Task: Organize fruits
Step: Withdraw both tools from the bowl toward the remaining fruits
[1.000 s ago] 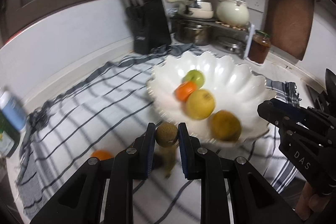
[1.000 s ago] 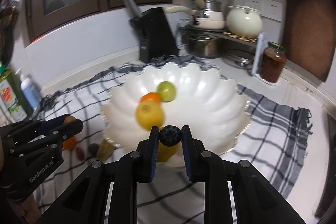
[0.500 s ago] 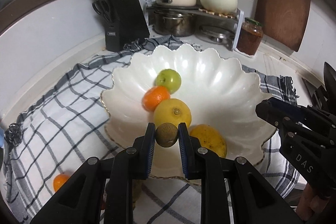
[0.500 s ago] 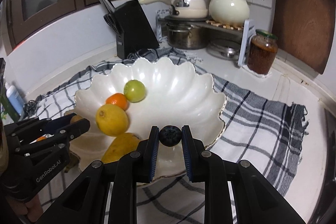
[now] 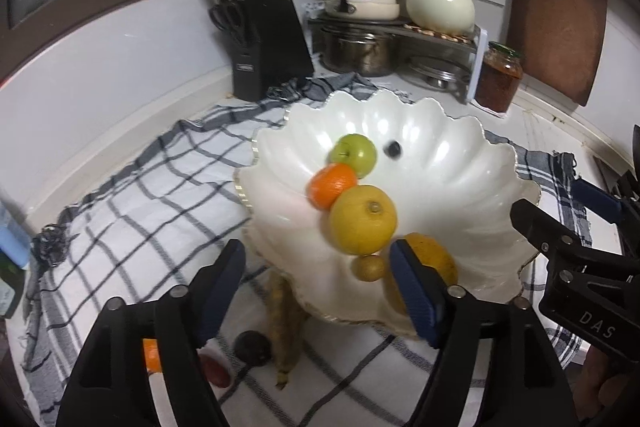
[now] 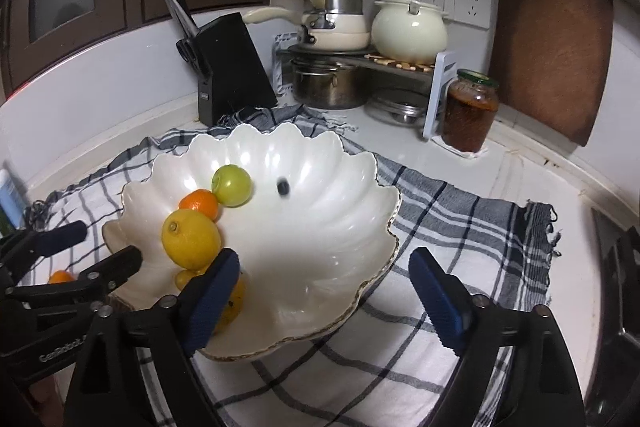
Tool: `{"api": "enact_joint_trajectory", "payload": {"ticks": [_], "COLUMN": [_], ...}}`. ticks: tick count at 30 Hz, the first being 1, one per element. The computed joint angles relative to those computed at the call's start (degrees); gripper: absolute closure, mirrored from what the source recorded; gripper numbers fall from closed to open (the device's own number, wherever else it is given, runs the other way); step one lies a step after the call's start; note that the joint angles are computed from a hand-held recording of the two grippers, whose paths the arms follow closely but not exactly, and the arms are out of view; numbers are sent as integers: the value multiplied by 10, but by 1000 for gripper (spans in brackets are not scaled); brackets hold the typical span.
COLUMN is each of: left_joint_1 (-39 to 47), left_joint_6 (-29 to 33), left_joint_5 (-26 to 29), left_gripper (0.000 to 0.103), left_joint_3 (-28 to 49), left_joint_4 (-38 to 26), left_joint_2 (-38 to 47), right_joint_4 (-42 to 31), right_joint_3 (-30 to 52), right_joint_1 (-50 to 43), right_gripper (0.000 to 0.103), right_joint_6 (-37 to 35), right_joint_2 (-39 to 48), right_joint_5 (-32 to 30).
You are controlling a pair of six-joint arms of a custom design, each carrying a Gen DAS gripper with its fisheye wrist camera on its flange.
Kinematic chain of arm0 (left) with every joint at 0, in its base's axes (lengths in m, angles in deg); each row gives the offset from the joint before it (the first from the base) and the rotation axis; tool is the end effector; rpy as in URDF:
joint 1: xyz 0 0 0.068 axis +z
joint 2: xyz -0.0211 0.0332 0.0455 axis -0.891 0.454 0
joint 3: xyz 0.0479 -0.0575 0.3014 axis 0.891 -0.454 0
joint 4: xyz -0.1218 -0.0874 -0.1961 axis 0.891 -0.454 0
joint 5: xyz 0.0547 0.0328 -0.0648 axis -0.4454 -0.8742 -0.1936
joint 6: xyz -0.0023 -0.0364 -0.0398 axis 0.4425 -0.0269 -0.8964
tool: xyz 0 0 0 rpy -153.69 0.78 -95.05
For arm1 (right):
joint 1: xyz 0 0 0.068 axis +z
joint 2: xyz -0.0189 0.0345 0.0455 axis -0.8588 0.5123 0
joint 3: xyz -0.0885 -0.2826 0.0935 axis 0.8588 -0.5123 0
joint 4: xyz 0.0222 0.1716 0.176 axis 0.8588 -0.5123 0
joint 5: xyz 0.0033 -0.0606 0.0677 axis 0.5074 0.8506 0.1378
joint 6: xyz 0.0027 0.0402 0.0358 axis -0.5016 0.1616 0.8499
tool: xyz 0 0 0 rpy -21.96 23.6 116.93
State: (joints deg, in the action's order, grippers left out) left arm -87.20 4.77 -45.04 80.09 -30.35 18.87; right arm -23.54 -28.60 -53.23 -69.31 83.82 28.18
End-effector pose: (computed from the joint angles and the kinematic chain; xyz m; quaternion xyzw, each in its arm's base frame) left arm 0.2508 -0.0986 0.1174 -0.0268 0.9197 0.0275 0.3907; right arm 0.2687 0.0298 0.1286 -0.0940 0.8939 0.0260 0.4376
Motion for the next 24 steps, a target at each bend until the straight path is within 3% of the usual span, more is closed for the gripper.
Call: {"api": "enact_joint_trajectory", "payload": {"ticks": [9, 24], "left_joint_1": [26, 117], "left_joint_6": [6, 31], "left_joint_5": [-29, -10], "left_gripper": [8, 6], "left_joint_3": [-78, -220], "left_joint_4": [20, 84], "left_joint_2": [-73, -162], "right_joint_4": [-11, -4], "right_joint_3": [-20, -61], "right_joint_1": [62, 211], "right_gripper": [14, 14], "right_joint_6": [25, 85], "right_joint_2": [-32, -50], "right_joint_5": [31, 92]}}
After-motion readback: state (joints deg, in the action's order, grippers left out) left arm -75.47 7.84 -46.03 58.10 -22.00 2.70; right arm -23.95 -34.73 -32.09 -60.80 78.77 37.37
